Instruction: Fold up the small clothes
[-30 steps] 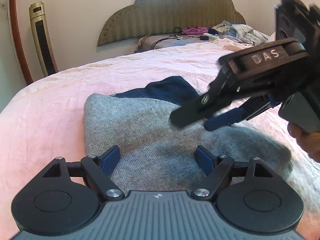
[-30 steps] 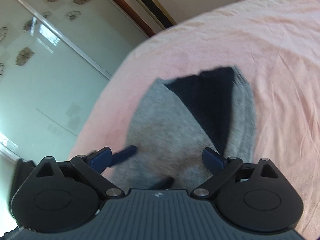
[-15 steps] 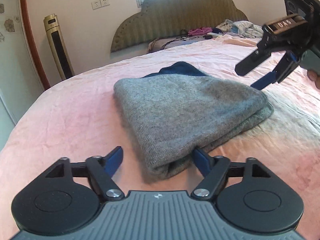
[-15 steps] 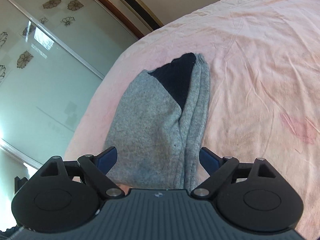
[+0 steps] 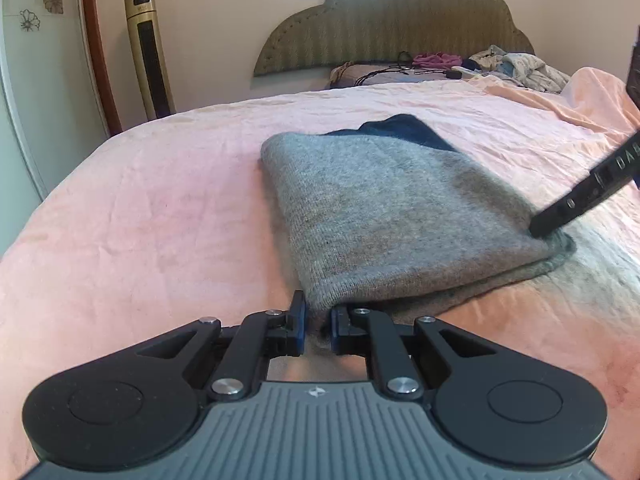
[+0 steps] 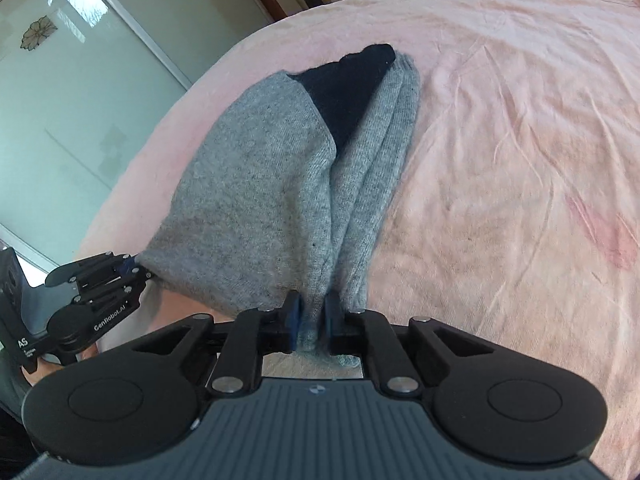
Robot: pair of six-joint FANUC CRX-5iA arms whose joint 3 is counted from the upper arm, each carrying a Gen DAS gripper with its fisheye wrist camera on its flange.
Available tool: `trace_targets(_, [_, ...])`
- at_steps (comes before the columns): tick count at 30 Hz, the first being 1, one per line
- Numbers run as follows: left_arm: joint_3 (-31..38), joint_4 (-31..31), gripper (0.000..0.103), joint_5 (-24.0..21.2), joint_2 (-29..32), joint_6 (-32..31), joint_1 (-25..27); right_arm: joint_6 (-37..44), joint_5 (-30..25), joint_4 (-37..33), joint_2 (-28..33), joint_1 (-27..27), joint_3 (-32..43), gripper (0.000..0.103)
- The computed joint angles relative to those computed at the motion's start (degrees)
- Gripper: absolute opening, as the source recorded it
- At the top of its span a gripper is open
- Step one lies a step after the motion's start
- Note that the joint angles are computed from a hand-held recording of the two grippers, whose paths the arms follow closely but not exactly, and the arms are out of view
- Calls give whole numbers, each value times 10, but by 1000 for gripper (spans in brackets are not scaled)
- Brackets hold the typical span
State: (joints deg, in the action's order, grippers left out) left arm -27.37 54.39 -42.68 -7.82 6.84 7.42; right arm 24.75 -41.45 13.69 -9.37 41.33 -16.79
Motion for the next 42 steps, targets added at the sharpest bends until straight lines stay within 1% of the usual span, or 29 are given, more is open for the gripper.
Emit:
trace_targets(1, [4, 5, 15, -36, -2, -9, 14, -1, 3, -6, -5, -5, 5, 28])
trace_targets(2, [5, 18, 15, -67, -4, -25, 26, -17, 19, 7, -14, -8, -2, 49])
trace_targets(3, [0, 39, 19, -86, -8, -45, 34, -48, 44, 43, -25, -10, -17, 80])
trace_targets(5, [-13, 95, 33, -106, -12, -92, 35, -151, 100, 171, -38, -22, -58, 103])
trace_targets(6, [-21, 127, 51, -102, -12, -111, 26, -173, 120, 207, -33, -37, -60, 101])
trace_targets(7, [-29, 156, 71, -88, -12, -128, 11, -172, 128, 213, -20, -51, -47, 101])
trace_targets(8, [-35, 181, 76, -66, -10, -141, -8, -163, 136, 208, -2, -67, -28, 101])
trace_targets(9, [-36, 193, 76, -49, -4, -142, -23, -145, 142, 193, 21, -82, -4, 99])
trace_targets(11, [-13, 155, 76, -38, 19, -94, -39, -72, 126, 117, 74, -106, 65, 94])
trace_targets(13, [-2, 123, 75, -20, 37, -54, -51, 1, 68, 58, 138, -122, 144, 90])
trace_targets(14, [-2, 114, 75, -17, 43, -48, -53, 22, 34, 39, 169, -128, 180, 85])
trace_targets(15, [4, 93, 75, -18, 48, -31, -52, 45, 7, 7, 192, -136, 210, 76])
trace_targets(16, [3, 101, 75, -21, 49, -35, -51, 60, -8, -22, 206, -140, 228, 71])
trace_targets(17, [4, 108, 76, -28, 52, -33, -49, 56, -14, -22, 214, -139, 231, 64])
trace_targets(19, [10, 100, 78, -36, 57, -22, -46, 39, 10, 24, 206, -129, 199, 52])
trace_targets(21, [14, 92, 84, -40, 60, -21, -47, 39, 25, 27, 196, -131, 186, 10])
trace_targets(24, [20, 77, 92, -43, 62, -23, -50, 50, 43, 29, 183, -140, 175, 10])
trace_targets(25, [21, 75, 93, -46, 63, -24, -50, 59, 35, 16, 186, -145, 179, 9])
trace_targets(26, [22, 73, 93, -46, 63, -23, -49, 69, 13, 2, 196, -148, 188, 8])
trace_targets(27, [23, 74, 93, -48, 64, -24, -48, 73, 20, 8, 196, -147, 176, 2])
trace_targets(29, [21, 78, 94, -49, 64, -25, -46, 46, 42, 23, 185, -145, 154, 3])
trace_targets(32, [21, 79, 94, -51, 65, -24, -46, 41, 12, 34, 193, -137, 175, 7])
trace_targets(33, [21, 79, 94, -50, 65, -24, -46, 33, 15, 38, 189, -134, 175, 21])
trace_targets(35, [22, 78, 95, -49, 66, -23, -48, -22, 45, 90, 170, -123, 150, 31])
trace_targets(37, [24, 76, 96, -50, 67, -20, -48, -91, 93, 172, 145, -107, 105, 36])
trace_targets(38, [26, 74, 97, -51, 69, -19, -48, -90, 97, 183, 143, -97, 102, 44])
trace_targets(39, [28, 71, 99, -52, 69, -18, -48, -59, 94, 167, 147, -88, 111, 52])
trace_targets(41, [29, 67, 100, -51, 70, -16, -50, 28, 61, 97, 171, -77, 149, 60])
trace_targets(42, [29, 67, 100, -49, 69, -16, -50, 52, 36, 79, 189, -75, 165, 60])
